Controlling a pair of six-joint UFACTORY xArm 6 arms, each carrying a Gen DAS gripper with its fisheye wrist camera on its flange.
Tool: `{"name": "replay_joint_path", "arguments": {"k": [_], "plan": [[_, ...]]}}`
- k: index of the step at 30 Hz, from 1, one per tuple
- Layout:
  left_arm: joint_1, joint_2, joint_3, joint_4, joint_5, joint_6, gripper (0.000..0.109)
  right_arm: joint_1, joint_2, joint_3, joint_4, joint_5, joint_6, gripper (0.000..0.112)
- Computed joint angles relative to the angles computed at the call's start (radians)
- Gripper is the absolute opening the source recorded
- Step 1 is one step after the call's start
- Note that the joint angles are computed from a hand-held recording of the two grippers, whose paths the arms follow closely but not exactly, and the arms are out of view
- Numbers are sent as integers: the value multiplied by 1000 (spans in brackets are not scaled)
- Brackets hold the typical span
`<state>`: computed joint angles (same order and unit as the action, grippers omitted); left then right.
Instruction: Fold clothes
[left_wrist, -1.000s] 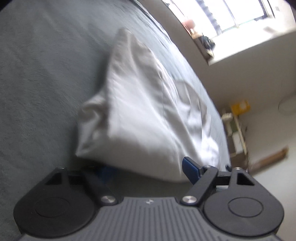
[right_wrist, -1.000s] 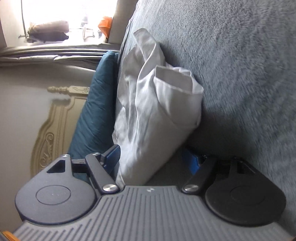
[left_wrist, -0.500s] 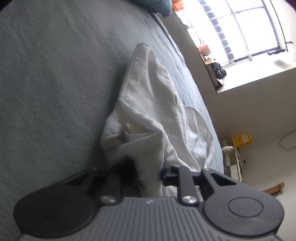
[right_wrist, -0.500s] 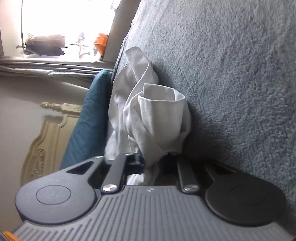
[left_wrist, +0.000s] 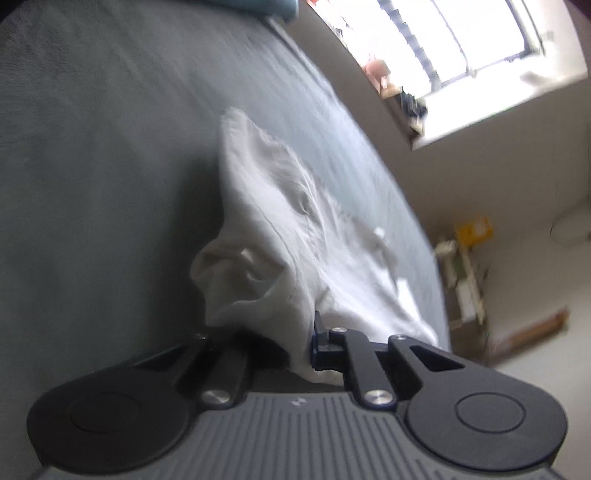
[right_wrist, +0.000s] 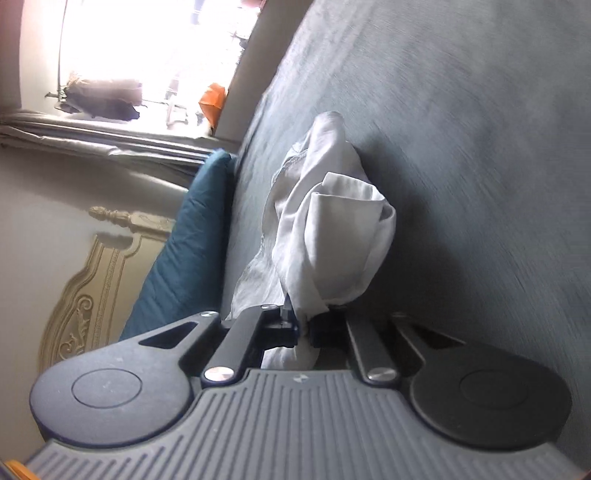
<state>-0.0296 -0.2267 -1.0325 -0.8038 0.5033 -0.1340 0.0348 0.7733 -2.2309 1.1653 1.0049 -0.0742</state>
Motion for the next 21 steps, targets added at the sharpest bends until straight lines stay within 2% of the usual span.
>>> {"name": "replay_joint_path", "arguments": {"k": [3, 7, 10, 12, 14, 15, 16, 17, 19, 20, 21], "plan": [[23, -87, 33, 58, 151, -24, 11, -24, -182, 254, -14, 30, -36, 3], [42, -173, 75, 68, 303, -63, 11, -50, -363, 504, -43, 56, 26, 3], [50, -213, 126, 69, 372, -68, 11, -67, -480, 661, -42, 65, 39, 3], [40, -209, 153, 87, 372, -62, 17, -76, -536, 741, -50, 66, 12, 5], [33, -175, 161, 126, 359, -107, 42, -78, -542, 757, -107, 83, 12, 11], [30, -179, 171, 144, 353, -136, 44, -77, -539, 755, -149, 93, 26, 15], [31, -189, 180, 142, 349, -134, 45, -80, -529, 735, -191, 114, 44, 30], [32, -198, 188, 139, 346, -132, 50, -84, -519, 714, -229, 134, 58, 38], [40, -224, 191, 184, 366, -128, 59, -105, -514, 688, -240, 159, 33, 44], [46, -239, 187, 222, 384, -125, 62, -114, -514, 671, -266, 163, 20, 53], [51, -246, 172, 261, 403, -124, 62, -124, -510, 647, -293, 176, 5, 58]]}}
